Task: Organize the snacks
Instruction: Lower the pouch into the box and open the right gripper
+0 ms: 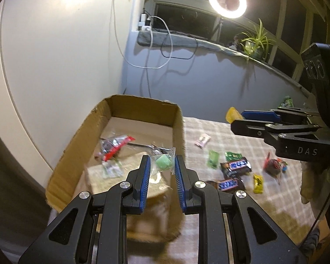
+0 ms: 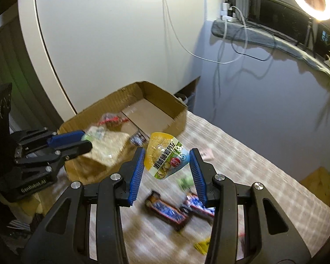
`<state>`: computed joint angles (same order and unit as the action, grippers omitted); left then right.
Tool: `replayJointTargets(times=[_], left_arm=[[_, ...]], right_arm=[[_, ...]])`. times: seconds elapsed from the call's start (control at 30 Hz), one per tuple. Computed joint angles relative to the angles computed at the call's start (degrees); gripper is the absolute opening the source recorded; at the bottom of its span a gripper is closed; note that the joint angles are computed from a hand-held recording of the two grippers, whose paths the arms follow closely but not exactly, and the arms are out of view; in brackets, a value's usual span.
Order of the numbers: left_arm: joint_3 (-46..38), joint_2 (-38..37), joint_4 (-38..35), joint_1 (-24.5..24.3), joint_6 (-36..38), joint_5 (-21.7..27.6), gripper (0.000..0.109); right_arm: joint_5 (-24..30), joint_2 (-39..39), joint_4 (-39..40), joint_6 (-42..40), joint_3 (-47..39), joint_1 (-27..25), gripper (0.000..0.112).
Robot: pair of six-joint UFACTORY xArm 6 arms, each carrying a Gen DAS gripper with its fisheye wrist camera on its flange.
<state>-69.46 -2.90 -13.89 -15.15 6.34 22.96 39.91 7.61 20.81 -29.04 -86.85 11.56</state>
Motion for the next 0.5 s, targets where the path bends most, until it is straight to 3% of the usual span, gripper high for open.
replayJointTargets(times=[0.5], left_arm=[[-7.54, 7.7, -0.89, 2.85, 1.18, 1.58, 0.021]], right_arm=[[7.28, 20.65, -1.76, 3.74, -24.6, 3.35, 0.044]])
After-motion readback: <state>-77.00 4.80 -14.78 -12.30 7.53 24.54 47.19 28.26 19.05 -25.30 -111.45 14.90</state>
